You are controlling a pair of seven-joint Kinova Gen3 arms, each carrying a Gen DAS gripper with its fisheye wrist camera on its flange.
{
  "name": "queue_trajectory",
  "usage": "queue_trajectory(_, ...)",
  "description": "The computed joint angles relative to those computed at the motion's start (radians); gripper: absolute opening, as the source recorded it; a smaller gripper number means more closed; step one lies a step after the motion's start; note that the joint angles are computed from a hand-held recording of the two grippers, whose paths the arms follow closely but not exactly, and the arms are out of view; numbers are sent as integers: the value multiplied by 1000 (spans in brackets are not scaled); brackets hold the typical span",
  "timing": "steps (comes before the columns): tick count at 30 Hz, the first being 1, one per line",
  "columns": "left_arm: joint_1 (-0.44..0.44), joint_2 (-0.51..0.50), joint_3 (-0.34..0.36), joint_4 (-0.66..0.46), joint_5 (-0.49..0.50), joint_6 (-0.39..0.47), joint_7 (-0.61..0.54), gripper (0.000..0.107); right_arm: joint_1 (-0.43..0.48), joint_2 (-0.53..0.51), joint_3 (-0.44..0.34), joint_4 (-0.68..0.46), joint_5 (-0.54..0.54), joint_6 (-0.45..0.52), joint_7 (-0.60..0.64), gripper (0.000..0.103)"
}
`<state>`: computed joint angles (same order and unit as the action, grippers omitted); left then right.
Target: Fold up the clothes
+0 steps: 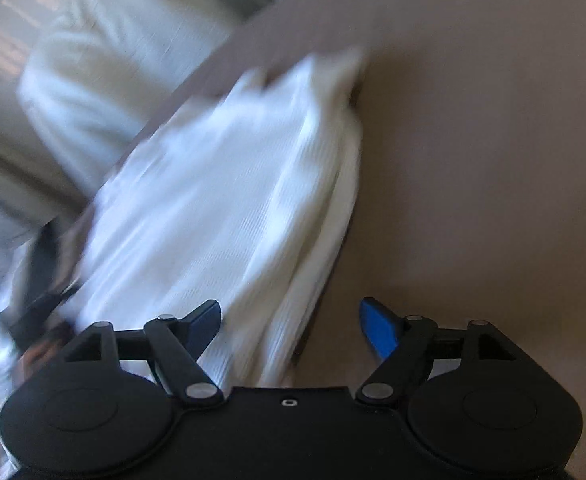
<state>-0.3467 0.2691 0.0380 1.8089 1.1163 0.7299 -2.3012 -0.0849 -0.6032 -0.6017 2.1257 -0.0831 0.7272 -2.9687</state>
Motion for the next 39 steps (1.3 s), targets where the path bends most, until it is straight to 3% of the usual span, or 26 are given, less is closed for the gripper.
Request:
queue_trajectory(2, 0, 5, -3, -11, -14, 30, -2, 55, -63, -15, 5, 37, -67, -60, 14, 85)
queue_trajectory(4, 47, 0, -26, -20, -51, 26, 22, 56, -52, -33, -57, 51, -74, -91, -10, 85)
queue_trajectory(7, 185, -24, -93, -34, -173, -41, 130, 58, 70, -34, -153, 67, -54, -165, -79, 94)
queue_trajectory(9, 278, -37, -134, -37, -255, -105, 188, 57, 154, 7, -211, 37, -24, -174, -72, 93)
queue_trajectory(10, 324, -40, -163, -47, -295, -115, 213, 44, 180, 34, -234, 10, 4, -154, -70, 90)
queue_trajectory(11, 369, -44, -196, -64, -336, -108, 234, 25, 188, 65, -241, -23, 30, -118, -59, 83)
queue_trajectory(12, 401, -46, -217, -83, -377, -94, 252, 7, 177, 98, -231, -56, 50, -78, -32, 32)
queue_trajectory(13, 416, -56, -222, -93, -415, -90, 270, 7, 152, 112, -203, -81, 54, -37, -2, 13)
queue_trajectory(16, 352, -145, -170, -67, -430, -91, 236, 6, 44, 45, -72, -114, 41, 36, -6, 12)
queue_trajectory(19, 217, -222, -114, -11, -369, -6, 155, 6, 3, -46, -8, -198, 45, 147, 18, 12)
queue_trajectory(22, 128, -263, -83, 13, -416, 88, 174, 6, -39, -35, 21, -254, 28, 269, 100, 12)
queue_trajectory(24, 130, -224, -76, 43, -497, 93, 204, 11, -78, 17, 29, -232, -15, 310, 141, 11)
queue_trajectory(26, 81, -238, -16, 67, -551, 70, 265, 12, -108, 82, 16, -206, -35, 318, 162, 11)
queue_trajectory(28, 71, -295, 20, 88, -626, 20, 305, 27, -119, 123, -21, -202, -4, 322, 162, 15)
queue_trajectory(30, 124, -382, 0, 120, -681, -55, 280, 34, -158, 163, -26, -203, 33, 331, 163, 20)
queue_trajectory(32, 217, -460, -68, 134, -671, -77, 217, 45, -186, 145, 23, -220, 45, 368, 190, 30)
queue_trajectory(34, 309, -522, -142, 136, -601, -33, 138, 57, -187, 97, 48, -229, 60, 412, 190, 49)
queue_trajectory(36, 402, -547, -206, 131, -520, 48, 57, 58, -126, 24, 26, -222, 91, 441, 130, 63)
queue_trajectory(39, 541, -536, -273, 142, -419, 170, -52, 58, -74, -66, 83, -161, 66, 380, 90, 73)
